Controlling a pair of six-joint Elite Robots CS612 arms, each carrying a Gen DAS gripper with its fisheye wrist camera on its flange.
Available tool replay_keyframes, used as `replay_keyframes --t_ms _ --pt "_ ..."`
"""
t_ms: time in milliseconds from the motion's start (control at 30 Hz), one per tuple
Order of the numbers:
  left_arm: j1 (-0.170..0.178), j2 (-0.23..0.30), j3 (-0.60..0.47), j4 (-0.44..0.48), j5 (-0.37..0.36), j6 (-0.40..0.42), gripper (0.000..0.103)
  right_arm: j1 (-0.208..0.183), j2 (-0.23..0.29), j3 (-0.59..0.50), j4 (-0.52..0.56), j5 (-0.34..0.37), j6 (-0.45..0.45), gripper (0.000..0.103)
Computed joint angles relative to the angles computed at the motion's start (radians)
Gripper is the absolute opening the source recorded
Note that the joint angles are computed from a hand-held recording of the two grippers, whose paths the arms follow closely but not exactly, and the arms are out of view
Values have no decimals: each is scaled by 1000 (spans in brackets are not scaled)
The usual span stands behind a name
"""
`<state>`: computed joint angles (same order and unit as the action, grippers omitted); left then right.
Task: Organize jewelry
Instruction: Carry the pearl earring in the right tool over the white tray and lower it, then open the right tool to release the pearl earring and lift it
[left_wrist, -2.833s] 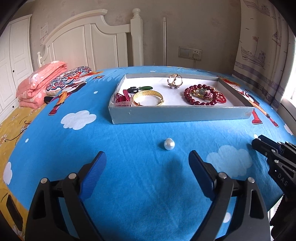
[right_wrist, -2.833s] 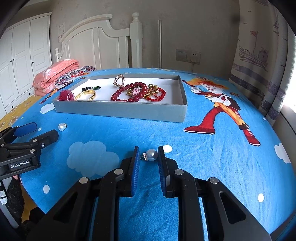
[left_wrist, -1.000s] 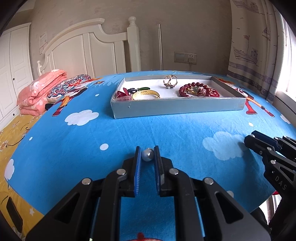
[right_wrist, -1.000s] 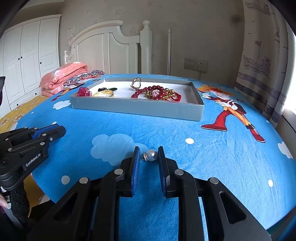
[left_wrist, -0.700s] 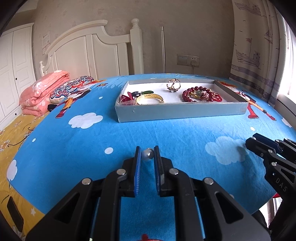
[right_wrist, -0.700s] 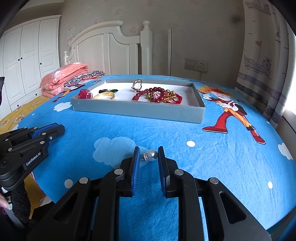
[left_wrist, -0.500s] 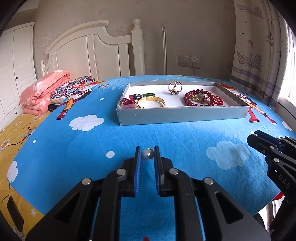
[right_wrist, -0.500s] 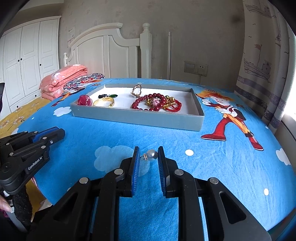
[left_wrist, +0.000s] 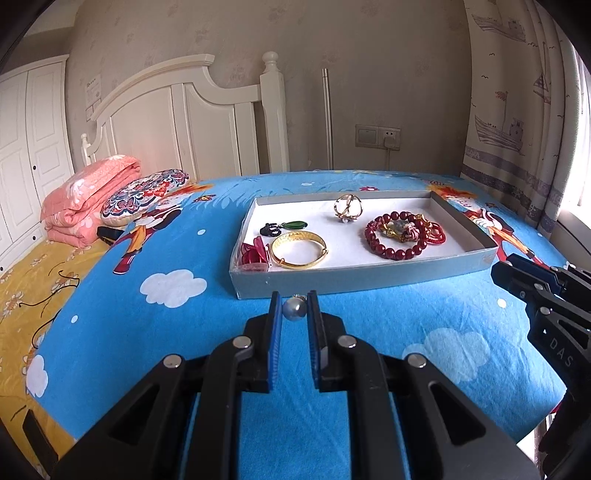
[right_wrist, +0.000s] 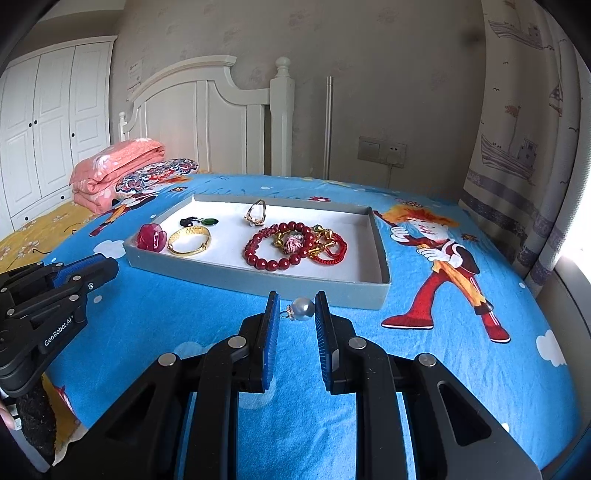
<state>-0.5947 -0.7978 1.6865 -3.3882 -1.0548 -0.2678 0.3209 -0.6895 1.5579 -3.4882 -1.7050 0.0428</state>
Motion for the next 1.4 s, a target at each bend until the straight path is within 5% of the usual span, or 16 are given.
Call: replay_keyframes --t_ms 467,833,1133,1400 --pt "19 8 -94 48 -31 37 13 -14 10 -70 36 10 -31 19" --pt "54 56 -242 236 -92 -23 13 -30 51 -193 181 33 -27 19" --pt "72 118 -371 371 -48 -26 13 -47 89 -294 300 45 29 19" --pt "78 128 -392 391 -62 -10 13 -48 102 -317 348 62 37 19"
